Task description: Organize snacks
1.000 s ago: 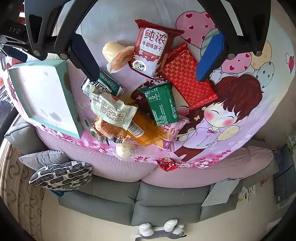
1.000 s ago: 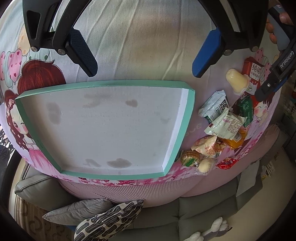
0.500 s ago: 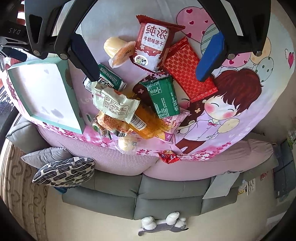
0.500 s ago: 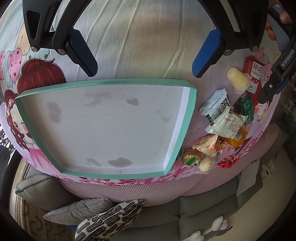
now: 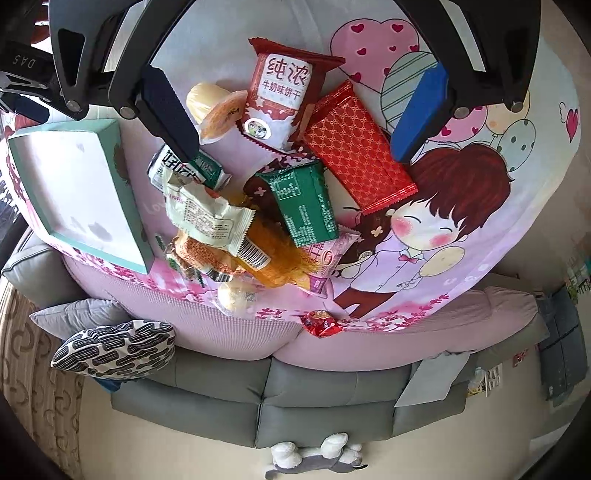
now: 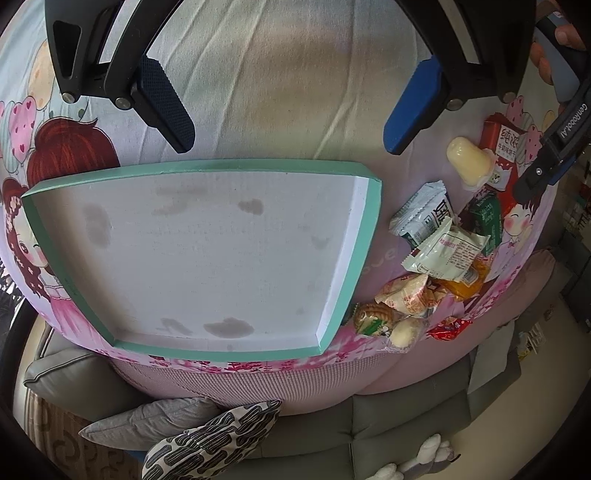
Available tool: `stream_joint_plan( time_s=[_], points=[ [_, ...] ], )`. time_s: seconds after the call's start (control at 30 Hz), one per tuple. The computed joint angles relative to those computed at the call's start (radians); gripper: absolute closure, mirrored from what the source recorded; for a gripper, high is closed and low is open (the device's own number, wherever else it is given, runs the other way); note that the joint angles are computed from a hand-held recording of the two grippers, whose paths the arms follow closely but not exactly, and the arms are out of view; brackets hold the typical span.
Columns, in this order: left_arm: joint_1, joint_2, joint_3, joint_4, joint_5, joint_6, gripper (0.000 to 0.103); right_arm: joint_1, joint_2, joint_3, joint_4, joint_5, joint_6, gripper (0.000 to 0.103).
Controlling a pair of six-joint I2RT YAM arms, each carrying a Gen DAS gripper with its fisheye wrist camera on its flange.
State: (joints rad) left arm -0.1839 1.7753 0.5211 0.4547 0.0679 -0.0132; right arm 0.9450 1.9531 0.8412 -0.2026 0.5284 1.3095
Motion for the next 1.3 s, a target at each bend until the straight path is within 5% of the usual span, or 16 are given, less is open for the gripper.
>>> stream_joint_plan(
  time_s=[0.3, 0.43, 0.57, 0.8, 1.03, 1.3],
  points=[
    [0.062, 0.003, 0.022, -0.06, 0.093, 0.014, 0.0, 0.027, 0.026, 0.087, -0.076, 0.072, -0.054, 0.0],
    [0.101, -0.002, 0.041, -0.103, 0.134, 0.022, 0.0, 0.053, 0.022, 0.101, 0.015, 0.122, -0.138, 0.0],
    [0.132, 0.005, 0.078, -0.183, 0.139, 0.036, 0.0, 0.063, 0.066, 0.16, 0.097, 0.103, -0.234, 0.0],
    [0.154, 0.027, 0.104, -0.237, 0.168, 0.06, 0.002, 0.072, 0.212, 0.341, 0.053, 0.037, -0.355, 0.0],
    [0.144, 0.077, 0.147, -0.291, 0.206, 0.079, 0.006, 0.052, 0.292, 0.423, 0.068, -0.024, -0.423, 0.016],
    [0.137, 0.131, 0.213, -0.363, 0.288, 0.09, 0.027, 0.033, 0.355, 0.485, 0.119, -0.053, -0.505, 0.031]
  ],
)
